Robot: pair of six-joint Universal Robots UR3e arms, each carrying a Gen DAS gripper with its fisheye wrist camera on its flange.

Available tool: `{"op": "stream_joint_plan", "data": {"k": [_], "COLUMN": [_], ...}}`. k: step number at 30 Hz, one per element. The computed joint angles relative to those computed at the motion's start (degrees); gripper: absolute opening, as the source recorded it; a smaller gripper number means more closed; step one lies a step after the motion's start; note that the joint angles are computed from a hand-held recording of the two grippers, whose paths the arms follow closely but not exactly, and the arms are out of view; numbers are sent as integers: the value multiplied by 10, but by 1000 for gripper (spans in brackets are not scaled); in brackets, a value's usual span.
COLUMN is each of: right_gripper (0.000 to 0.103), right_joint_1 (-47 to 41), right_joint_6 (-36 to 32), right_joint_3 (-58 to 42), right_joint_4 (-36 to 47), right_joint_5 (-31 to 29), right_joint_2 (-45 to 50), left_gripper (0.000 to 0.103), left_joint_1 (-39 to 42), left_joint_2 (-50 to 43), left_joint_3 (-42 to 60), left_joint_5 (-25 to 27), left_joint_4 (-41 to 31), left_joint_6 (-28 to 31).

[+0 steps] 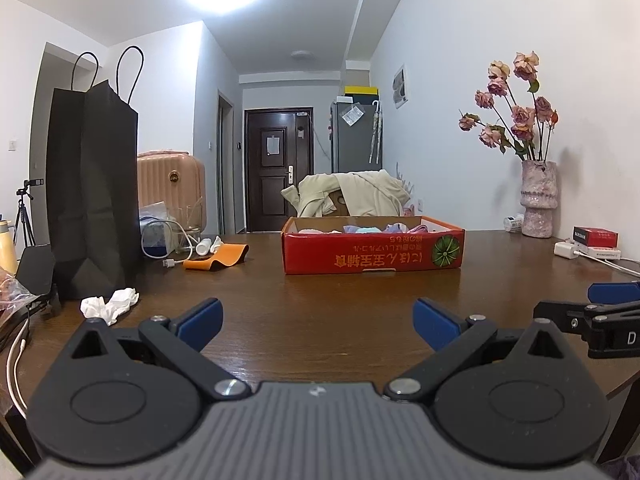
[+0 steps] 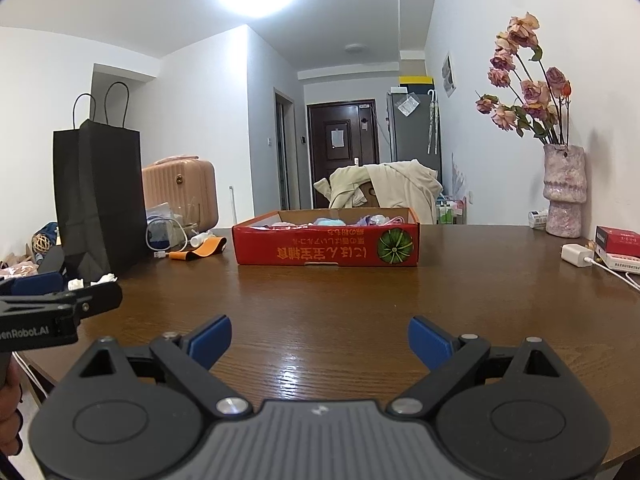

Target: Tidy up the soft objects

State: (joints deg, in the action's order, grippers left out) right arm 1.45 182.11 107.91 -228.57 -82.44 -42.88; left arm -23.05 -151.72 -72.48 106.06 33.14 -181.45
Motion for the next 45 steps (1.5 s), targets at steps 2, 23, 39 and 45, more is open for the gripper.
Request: {"op": "stream_joint_plan", "data": {"k": [2, 23, 39, 45], "right_gripper": [95, 95, 95, 95], "right_joint_1": [-2, -4, -5, -5], "right_joint_6": [2, 7, 9, 9], "right_joint_3": [-2, -6, -7, -6], "right_joint_4": [1, 11, 9, 8], "right_joint_5": [2, 4, 6, 7], "right_joint_2": [0, 0, 4, 5], "left_gripper": [103, 103, 103, 103], "left_joint_1": [1, 6, 5, 4], "left_joint_2": [2, 4, 1, 2], "left_joint_3": [-1, -5, -1, -2], "left_joint_5": [-3, -17, -14, -14], "left_joint_4": [1, -2, 0, 0], "left_joint_6": [2, 5, 7, 6]}}
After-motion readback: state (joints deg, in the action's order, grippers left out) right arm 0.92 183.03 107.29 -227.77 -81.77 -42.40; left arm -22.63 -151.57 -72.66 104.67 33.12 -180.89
